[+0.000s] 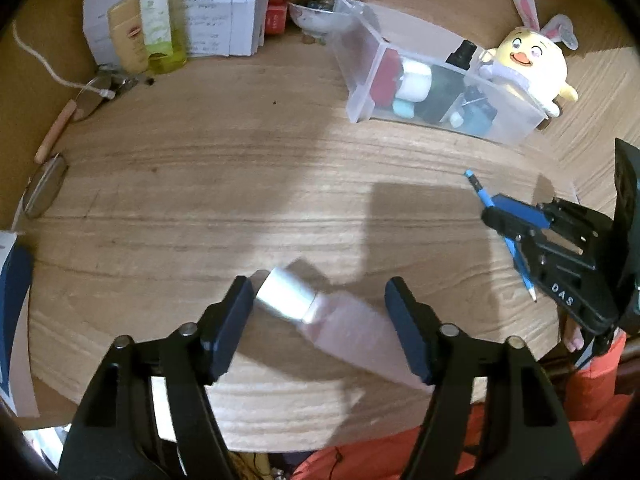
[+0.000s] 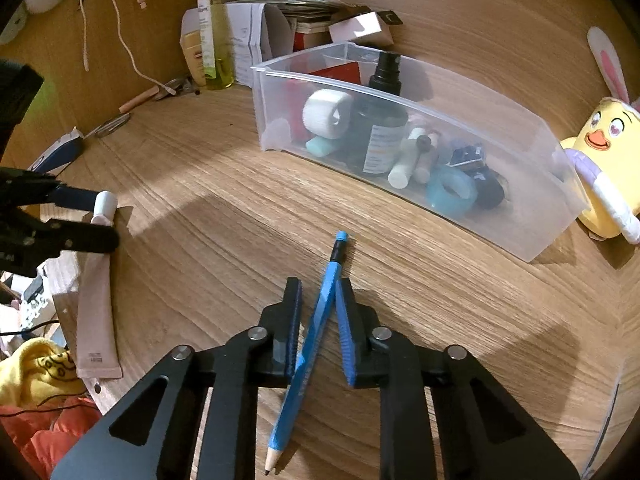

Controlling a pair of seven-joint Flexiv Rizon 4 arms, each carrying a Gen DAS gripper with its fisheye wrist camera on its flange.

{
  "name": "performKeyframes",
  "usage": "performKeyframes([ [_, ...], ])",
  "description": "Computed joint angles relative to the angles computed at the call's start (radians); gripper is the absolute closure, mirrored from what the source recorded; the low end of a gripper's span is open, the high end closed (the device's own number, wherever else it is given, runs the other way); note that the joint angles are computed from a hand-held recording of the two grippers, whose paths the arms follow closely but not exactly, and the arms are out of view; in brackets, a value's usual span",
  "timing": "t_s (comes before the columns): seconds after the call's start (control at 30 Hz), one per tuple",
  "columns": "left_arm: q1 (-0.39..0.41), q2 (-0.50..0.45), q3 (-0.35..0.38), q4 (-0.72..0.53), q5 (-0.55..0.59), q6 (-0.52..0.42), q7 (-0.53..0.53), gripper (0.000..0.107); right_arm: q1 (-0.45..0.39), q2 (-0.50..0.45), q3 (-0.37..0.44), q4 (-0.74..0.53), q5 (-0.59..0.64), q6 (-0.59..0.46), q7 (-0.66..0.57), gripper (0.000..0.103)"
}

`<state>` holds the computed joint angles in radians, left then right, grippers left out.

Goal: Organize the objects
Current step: 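Close the left tool on the pink-white lotion tube's white cap end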

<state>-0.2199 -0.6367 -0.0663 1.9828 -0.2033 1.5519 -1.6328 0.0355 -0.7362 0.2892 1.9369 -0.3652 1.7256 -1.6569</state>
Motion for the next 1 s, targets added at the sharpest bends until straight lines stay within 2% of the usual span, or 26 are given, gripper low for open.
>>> performKeyframes([
  [0.03, -0.009, -0.005, 0.009, -0.010, 0.004, -0.001, 0.000, 0.050, -0.001, 0.000, 0.001, -0.001, 0.000, 0.000, -0.001, 0.090],
  [0.1, -0.006, -0.013, 0.003, -0.019, 0.006, 0.007, 0.004, 0.067, -0.011, -0.003, 0.013, -0.005, -0.003, -0.007, -0.004, 0.092],
  [0.17, 0.033, -0.019, -0.046, -0.013, -0.002, 0.027, 0.018, 0.075, -0.015, -0.005, 0.018, -0.009, 0.000, -0.011, -0.002, 0.093],
  [0.2, 0.048, -0.022, -0.064, -0.012, -0.005, 0.034, 0.024, 0.083, -0.021, -0.006, 0.025, -0.011, 0.001, -0.015, -0.002, 0.094],
  [0.23, 0.072, -0.025, -0.092, -0.009, -0.009, 0.039, 0.035, 0.083, -0.020, -0.006, 0.023, -0.013, 0.005, -0.016, 0.000, 0.095],
  [0.3, 0.077, -0.030, -0.100, -0.010, -0.014, 0.053, 0.039, 0.083, -0.020, -0.007, 0.023, -0.018, 0.013, -0.020, 0.007, 0.096],
  [0.67, 0.038, -0.006, -0.071, -0.034, 0.005, 0.142, 0.052, 0.084, -0.096, -0.024, 0.098, -0.055, 0.028, -0.025, 0.017, 0.096],
  [0.8, 0.011, 0.003, -0.045, -0.056, 0.009, 0.176, 0.053, 0.084, -0.104, -0.010, 0.098, -0.059, 0.033, 0.005, 0.027, 0.096],
  [1.0, 0.047, 0.008, -0.099, -0.076, 0.031, 0.235, 0.070, 0.085, -0.122, 0.007, 0.103, -0.062, 0.014, 0.056, 0.064, 0.096],
])
